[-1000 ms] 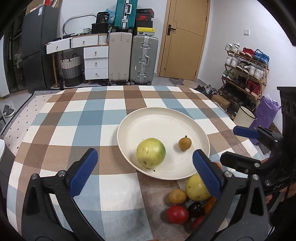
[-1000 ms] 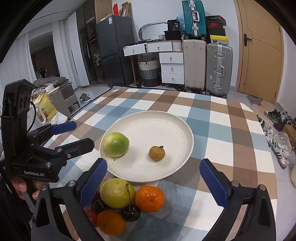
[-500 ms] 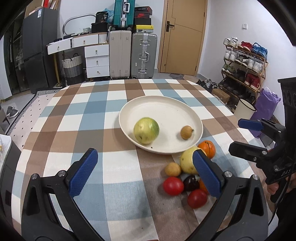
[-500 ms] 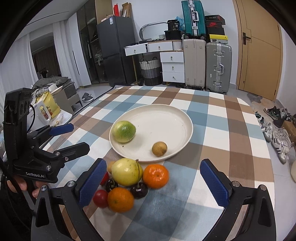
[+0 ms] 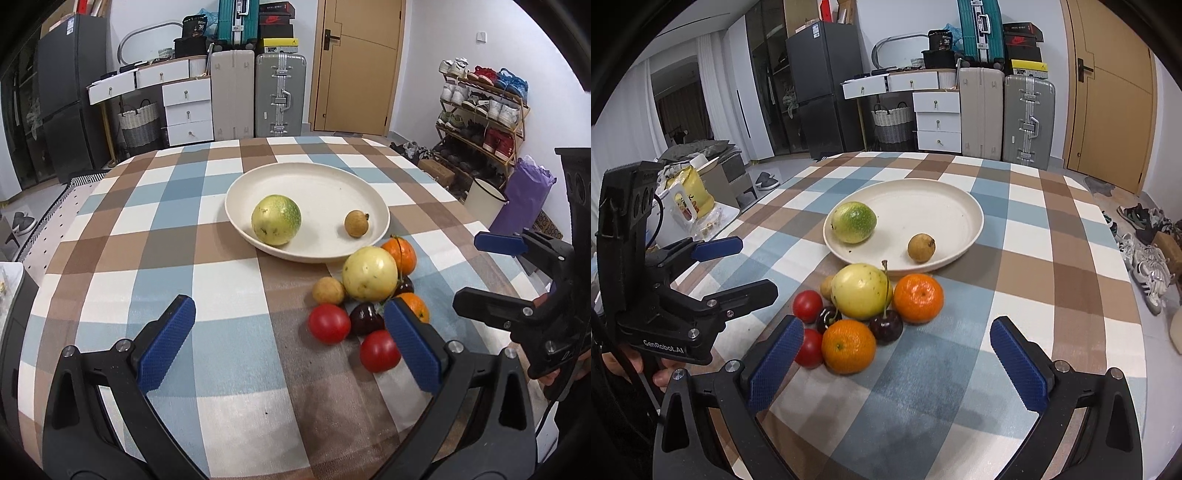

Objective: Organize fruits
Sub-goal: 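Withdraw both tools from the plate toward the remaining fruits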

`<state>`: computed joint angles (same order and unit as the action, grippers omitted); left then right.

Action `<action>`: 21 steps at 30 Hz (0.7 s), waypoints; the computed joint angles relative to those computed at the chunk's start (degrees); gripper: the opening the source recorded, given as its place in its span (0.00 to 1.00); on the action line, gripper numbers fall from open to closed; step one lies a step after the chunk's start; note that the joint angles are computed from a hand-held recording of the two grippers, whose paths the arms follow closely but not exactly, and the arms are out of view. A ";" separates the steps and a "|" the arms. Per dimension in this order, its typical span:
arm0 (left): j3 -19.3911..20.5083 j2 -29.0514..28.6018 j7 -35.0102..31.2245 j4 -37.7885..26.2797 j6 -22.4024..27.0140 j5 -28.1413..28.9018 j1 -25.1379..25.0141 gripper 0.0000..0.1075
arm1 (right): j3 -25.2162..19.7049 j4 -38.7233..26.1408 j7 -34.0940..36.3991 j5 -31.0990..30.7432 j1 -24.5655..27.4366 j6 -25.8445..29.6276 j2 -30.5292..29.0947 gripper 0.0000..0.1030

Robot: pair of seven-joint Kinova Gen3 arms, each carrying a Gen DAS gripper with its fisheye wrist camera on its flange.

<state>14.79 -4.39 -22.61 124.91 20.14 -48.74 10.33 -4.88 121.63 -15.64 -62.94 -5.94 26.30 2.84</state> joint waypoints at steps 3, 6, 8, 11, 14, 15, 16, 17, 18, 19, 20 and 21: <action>-0.21 0.40 -0.63 0.13 -0.26 0.57 0.15 0.95 | 0.02 0.78 0.19 -0.33 -0.06 -0.24 -0.30 1.00; -0.49 0.77 -0.59 0.45 -0.55 0.84 0.55 0.95 | 0.14 1.05 -0.66 0.25 -0.20 -0.28 -0.13 1.00; -0.70 1.16 -0.63 0.50 -0.50 1.16 0.81 0.95 | 0.21 1.15 -1.59 0.94 -0.17 0.09 0.16 1.00; -1.33 1.74 -1.61 0.50 -0.57 1.96 1.35 0.95 | 0.24 1.02 -2.06 1.35 0.24 1.12 0.88 1.00; -2.17 2.71 -1.77 0.13 -0.27 2.06 2.08 0.95 | -0.15 0.72 -3.00 1.92 0.47 1.49 1.93 1.00; -2.59 2.94 -2.06 0.03 -0.36 2.45 2.32 0.95 | -0.41 0.61 -3.59 2.38 0.42 1.24 2.21 1.00; -3.10 3.22 -2.74 -0.05 -0.67 3.15 2.49 0.95 | -0.71 0.47 -4.44 2.95 0.27 0.80 2.59 1.00; -3.46 3.48 -3.19 -0.19 -0.70 3.53 2.72 0.95 | -1.01 0.28 -5.27 3.42 0.21 0.51 2.98 1.00; -3.69 3.87 -3.14 -0.47 -0.33 3.44 3.00 0.95 | -1.31 0.16 -5.90 3.79 0.26 0.40 3.26 1.00; -3.97 4.16 -2.87 -0.68 -0.08 3.16 3.33 0.95 | -1.64 0.03 -6.48 4.08 0.27 0.13 3.60 1.00; -4.37 4.43 -2.72 -0.80 -0.10 3.02 3.60 0.95 | -1.97 -0.10 -7.59 4.71 0.06 -0.52 4.04 1.00; -4.82 4.68 -3.07 -0.91 -0.23 3.42 3.79 0.95 | -2.25 -0.23 -8.53 5.32 0.07 -0.86 4.29 1.00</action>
<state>9.97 0.28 -25.68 124.00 19.90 -45.32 14.12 -7.13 121.41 -24.17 -57.62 -5.87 25.45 7.13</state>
